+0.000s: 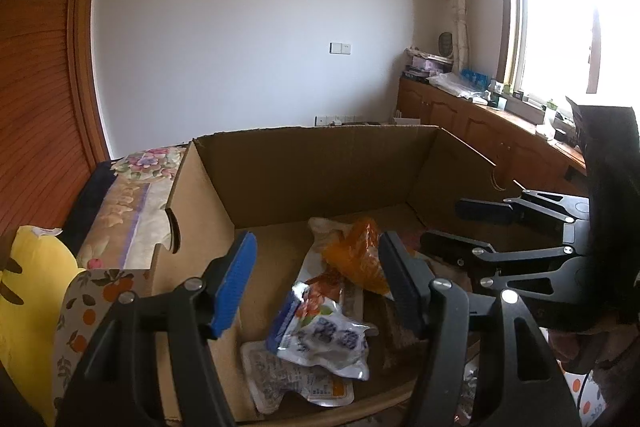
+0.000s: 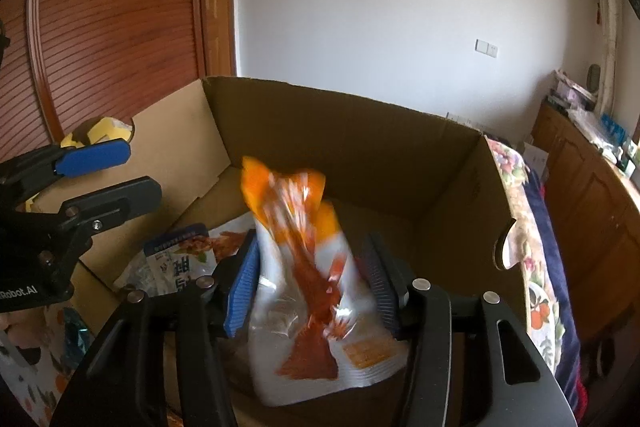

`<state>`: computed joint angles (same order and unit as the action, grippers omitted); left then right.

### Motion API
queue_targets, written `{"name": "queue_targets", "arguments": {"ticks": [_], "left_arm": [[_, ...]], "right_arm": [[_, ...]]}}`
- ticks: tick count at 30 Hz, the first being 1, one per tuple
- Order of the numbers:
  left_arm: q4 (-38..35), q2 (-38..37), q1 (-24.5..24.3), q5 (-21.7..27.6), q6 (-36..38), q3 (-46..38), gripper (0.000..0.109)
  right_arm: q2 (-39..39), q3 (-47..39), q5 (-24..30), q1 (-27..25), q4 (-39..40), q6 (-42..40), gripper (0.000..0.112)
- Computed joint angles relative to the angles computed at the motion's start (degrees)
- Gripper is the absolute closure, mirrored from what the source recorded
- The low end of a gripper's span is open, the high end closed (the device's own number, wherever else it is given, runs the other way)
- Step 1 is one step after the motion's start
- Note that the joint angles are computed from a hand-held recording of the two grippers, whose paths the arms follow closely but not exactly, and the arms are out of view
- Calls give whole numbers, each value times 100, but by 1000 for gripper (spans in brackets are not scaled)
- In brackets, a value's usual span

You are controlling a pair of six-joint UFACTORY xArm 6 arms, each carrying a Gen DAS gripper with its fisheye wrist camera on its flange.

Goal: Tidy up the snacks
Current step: 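Open the left tool dropping the blue-printed pouch while the right tool releases the chicken-feet pouch, then withdraw both tools from the box toward the remaining snacks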

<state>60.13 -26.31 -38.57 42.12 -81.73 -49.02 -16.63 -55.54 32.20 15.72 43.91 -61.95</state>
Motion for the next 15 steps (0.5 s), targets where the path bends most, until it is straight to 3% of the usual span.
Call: {"name": "queue_targets", "arguments": {"ticks": [15], "left_arm": [[185, -63, -137, 173, -88, -25, 44]], "right_arm": [[-494, 232, 195, -90, 348, -207, 56]]}}
